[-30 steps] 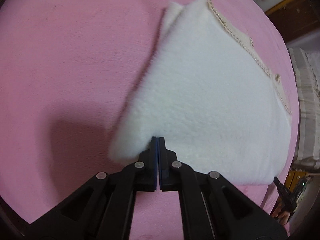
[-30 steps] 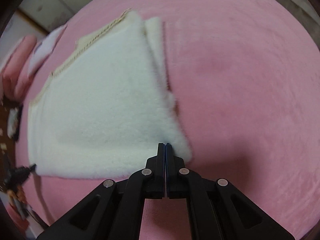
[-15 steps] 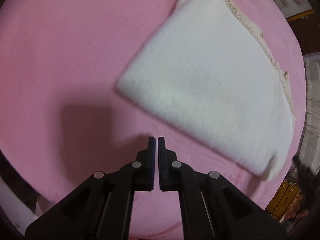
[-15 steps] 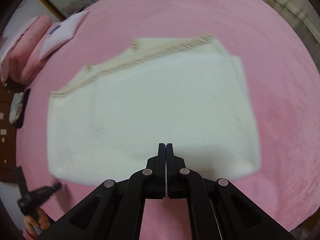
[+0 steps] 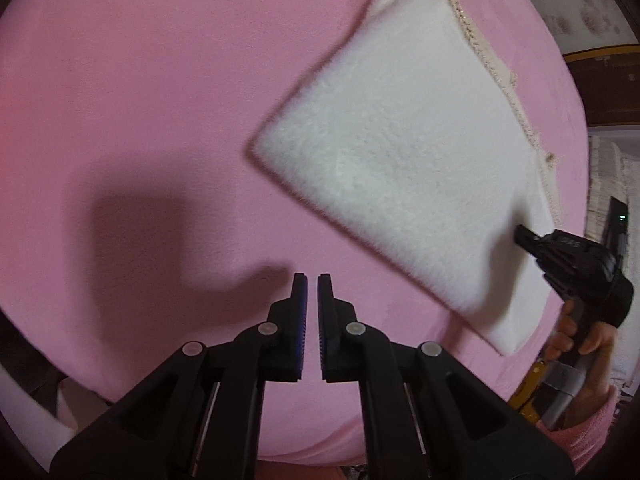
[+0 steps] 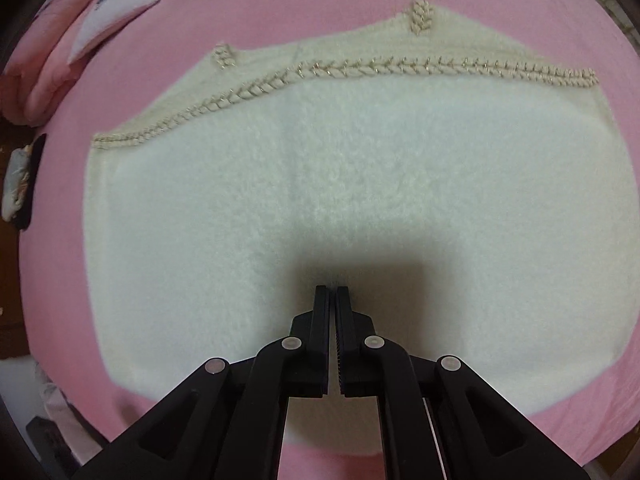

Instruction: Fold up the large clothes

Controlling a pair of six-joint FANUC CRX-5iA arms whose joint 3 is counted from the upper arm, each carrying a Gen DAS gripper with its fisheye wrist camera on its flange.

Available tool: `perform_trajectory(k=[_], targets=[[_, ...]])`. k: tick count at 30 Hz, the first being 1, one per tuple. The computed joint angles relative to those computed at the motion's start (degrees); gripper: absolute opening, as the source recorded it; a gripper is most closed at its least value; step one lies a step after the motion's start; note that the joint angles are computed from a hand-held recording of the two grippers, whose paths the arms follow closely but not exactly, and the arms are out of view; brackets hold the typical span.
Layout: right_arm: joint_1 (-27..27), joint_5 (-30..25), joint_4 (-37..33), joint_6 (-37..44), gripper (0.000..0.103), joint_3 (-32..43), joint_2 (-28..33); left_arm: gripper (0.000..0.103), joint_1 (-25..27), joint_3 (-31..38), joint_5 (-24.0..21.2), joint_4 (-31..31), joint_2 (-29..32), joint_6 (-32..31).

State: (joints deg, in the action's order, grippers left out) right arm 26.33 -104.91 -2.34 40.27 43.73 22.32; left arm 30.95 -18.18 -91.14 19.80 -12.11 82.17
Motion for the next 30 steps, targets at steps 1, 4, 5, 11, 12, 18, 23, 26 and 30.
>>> perform_trajectory(k=[1,4,5,11,12,18,23,26,30], targets=[[0.4,0.1,0.8,-0.2,0.002,-0.4,0.1,0.013,-0.1,-1.2,0.7,1.5,0.0,-0.1],[2.1,0.1,3.6,2.0,0.002,-1.4,0.8,0.041,0.7,-5.7,3.3,6.4,-0.5,-1.1],[2.7,0.0,4.7,3.4,0.002,-1.4,1.3,0.05,1.5,-7.0,3.8,7.4,-0.9,-1.9],[5.9,0.5,11.0,11.6,0.002,-2.7,3.1,0.054,1.3,-13.5,10.5,14.3,0.4,-3.5],[6.1,1.2,11.4,11.7,0.002,-3.2,2.8,0.054,1.3,-14.2,11.7,15.6,1.0,-4.1],[7.4,7.0,13.1,10.7,0.002,-10.5,-1.6,0.055,-1.8,-17.9,21.6,22.6,1.9,-2.1],[8.2,9.3,13.8,9.0,0.002,-12.5,-2.5,0.059,-6.1,-19.1,29.6,26.2,3.1,-1.4],[8.5,9.9,13.8,9.1,0.002,-14.7,-4.7,0.06,-9.2,-19.5,34.7,26.1,2.3,1.2],[8.0,10.2,12.4,8.9,0.002,-19.0,-9.3,0.06,-13.4,-17.6,40.8,20.8,1.2,10.4]])
